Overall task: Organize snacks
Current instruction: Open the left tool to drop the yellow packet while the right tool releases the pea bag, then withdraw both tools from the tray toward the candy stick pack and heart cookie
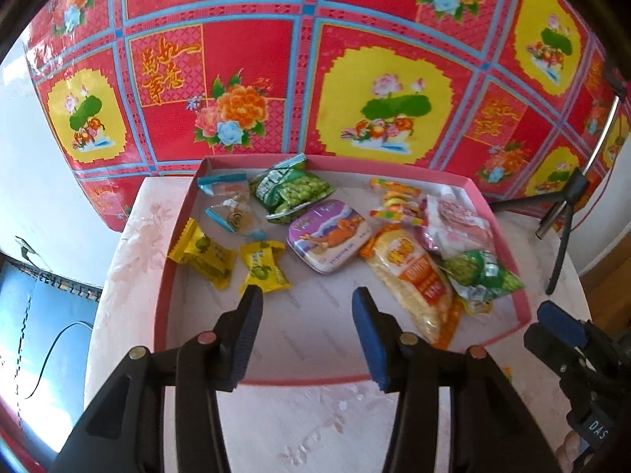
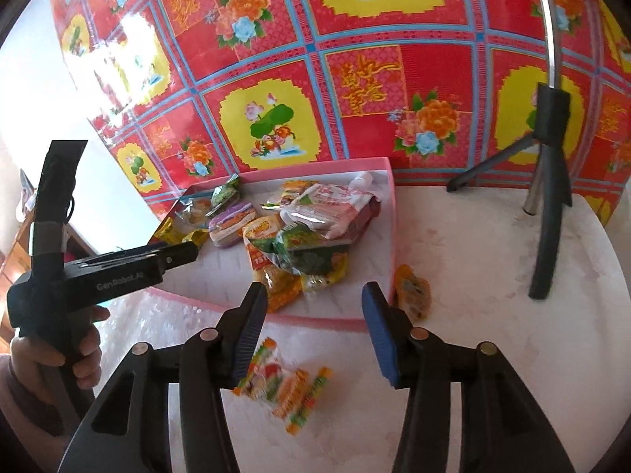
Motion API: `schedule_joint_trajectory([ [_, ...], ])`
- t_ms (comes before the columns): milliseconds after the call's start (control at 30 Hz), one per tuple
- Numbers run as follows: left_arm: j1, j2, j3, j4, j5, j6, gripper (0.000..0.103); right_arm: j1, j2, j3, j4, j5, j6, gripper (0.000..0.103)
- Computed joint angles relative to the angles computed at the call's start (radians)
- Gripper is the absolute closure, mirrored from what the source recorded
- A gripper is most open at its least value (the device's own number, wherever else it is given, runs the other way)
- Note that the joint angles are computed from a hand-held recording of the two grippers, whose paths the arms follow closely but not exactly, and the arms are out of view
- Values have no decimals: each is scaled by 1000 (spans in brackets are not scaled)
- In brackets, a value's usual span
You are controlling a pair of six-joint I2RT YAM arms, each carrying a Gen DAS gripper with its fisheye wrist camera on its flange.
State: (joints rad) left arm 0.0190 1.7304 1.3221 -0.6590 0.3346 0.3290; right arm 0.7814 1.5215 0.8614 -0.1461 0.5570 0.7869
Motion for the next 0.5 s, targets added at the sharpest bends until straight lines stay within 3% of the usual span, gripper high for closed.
schedule_joint_trajectory([
  [500, -15, -135, -74, -86, 54, 0, 53, 89, -154, -114, -111, 58, 129, 52],
])
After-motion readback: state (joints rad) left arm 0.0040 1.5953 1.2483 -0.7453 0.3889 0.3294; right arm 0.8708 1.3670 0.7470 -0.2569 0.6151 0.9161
